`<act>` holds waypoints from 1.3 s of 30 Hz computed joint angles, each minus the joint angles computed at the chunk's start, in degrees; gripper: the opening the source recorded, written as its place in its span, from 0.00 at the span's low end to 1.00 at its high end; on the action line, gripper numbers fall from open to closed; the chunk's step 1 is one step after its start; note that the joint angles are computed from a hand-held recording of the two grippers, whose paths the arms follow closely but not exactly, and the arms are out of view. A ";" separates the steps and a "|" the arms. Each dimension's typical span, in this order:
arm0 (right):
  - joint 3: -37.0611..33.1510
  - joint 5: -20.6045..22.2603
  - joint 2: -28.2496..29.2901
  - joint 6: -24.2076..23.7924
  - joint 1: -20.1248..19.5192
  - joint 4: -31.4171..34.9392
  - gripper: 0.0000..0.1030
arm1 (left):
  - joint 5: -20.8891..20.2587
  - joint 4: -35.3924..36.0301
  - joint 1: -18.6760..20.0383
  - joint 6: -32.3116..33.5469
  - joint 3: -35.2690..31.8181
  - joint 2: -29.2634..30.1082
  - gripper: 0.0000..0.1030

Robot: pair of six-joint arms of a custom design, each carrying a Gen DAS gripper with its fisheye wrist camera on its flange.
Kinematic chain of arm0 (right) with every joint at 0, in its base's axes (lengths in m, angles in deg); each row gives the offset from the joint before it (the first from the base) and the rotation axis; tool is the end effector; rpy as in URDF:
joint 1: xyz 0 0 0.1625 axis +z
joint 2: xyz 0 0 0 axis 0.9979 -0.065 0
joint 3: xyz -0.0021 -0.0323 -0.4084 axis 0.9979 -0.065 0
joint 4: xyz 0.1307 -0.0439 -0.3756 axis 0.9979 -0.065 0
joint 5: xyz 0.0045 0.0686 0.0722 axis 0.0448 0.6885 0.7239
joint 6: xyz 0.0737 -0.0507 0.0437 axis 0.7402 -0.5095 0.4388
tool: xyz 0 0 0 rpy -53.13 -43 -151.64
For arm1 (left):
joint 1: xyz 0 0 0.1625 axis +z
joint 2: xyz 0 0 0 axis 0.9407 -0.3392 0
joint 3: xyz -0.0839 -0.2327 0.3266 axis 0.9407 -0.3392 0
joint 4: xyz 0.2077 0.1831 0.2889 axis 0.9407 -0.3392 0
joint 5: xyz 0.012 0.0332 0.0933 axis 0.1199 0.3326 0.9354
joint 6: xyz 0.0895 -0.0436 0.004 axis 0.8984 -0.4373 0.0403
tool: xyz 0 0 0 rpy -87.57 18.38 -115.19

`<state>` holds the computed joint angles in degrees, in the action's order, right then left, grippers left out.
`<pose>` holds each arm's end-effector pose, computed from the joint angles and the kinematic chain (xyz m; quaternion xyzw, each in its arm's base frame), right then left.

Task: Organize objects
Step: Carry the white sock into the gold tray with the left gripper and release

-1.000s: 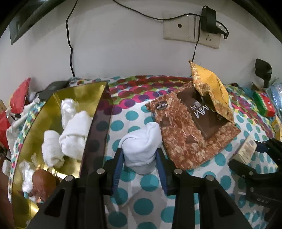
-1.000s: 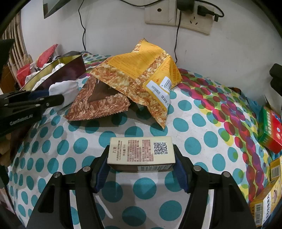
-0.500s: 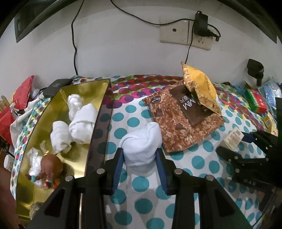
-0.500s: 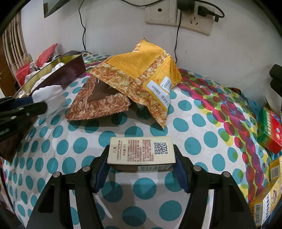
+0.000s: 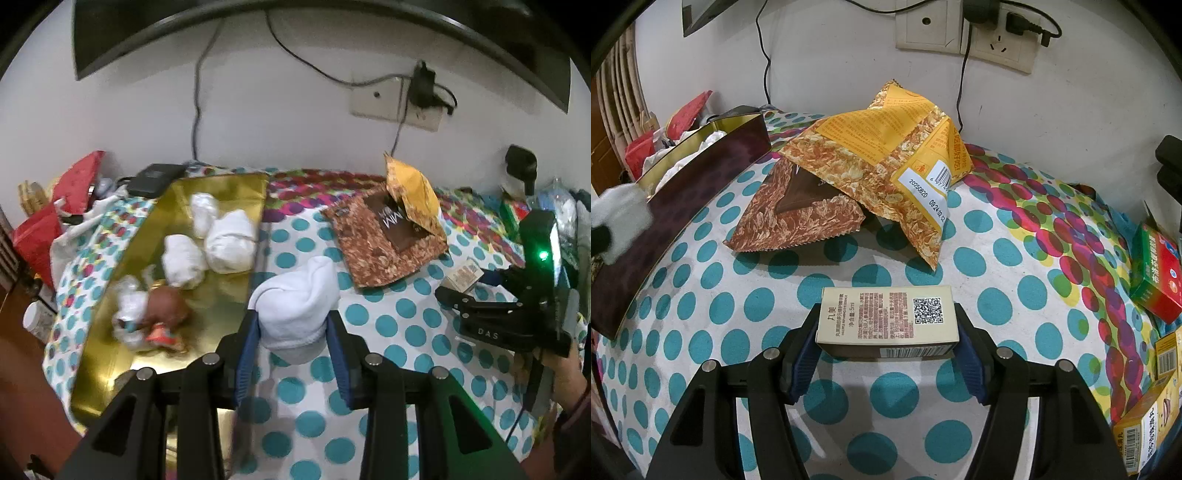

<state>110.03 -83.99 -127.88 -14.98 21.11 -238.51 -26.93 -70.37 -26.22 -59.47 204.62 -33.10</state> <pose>0.2478 -0.5292 0.0700 0.2882 -0.8821 0.2208 0.3001 -0.1514 -0.4466 0.2836 0.1557 0.8647 -0.3202 0.3543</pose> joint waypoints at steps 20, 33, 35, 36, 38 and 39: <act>0.06 -0.08 0.11 -0.03 -0.02 -0.25 0.62 | 4.11 26.76 -1.24 -16.77 1.23 -17.94 0.36; -0.02 -0.32 0.19 -0.09 -0.01 -0.33 0.61 | 1.53 14.35 3.39 -9.47 1.04 -9.53 0.36; -0.01 -0.27 0.15 -0.16 -0.09 -0.34 0.61 | 1.22 12.72 4.22 -8.18 0.73 -8.79 0.36; -0.01 -0.34 0.23 -0.06 0.02 -0.36 0.62 | 1.22 12.42 4.70 -8.23 0.40 -8.29 0.36; -0.01 -0.35 0.25 -0.04 0.04 -0.38 0.61 | 0.90 10.73 5.49 -7.06 0.12 -7.40 0.36; -0.01 -0.35 0.25 -0.04 0.04 -0.38 0.61 | 0.86 10.36 5.69 -6.93 0.03 -7.05 0.36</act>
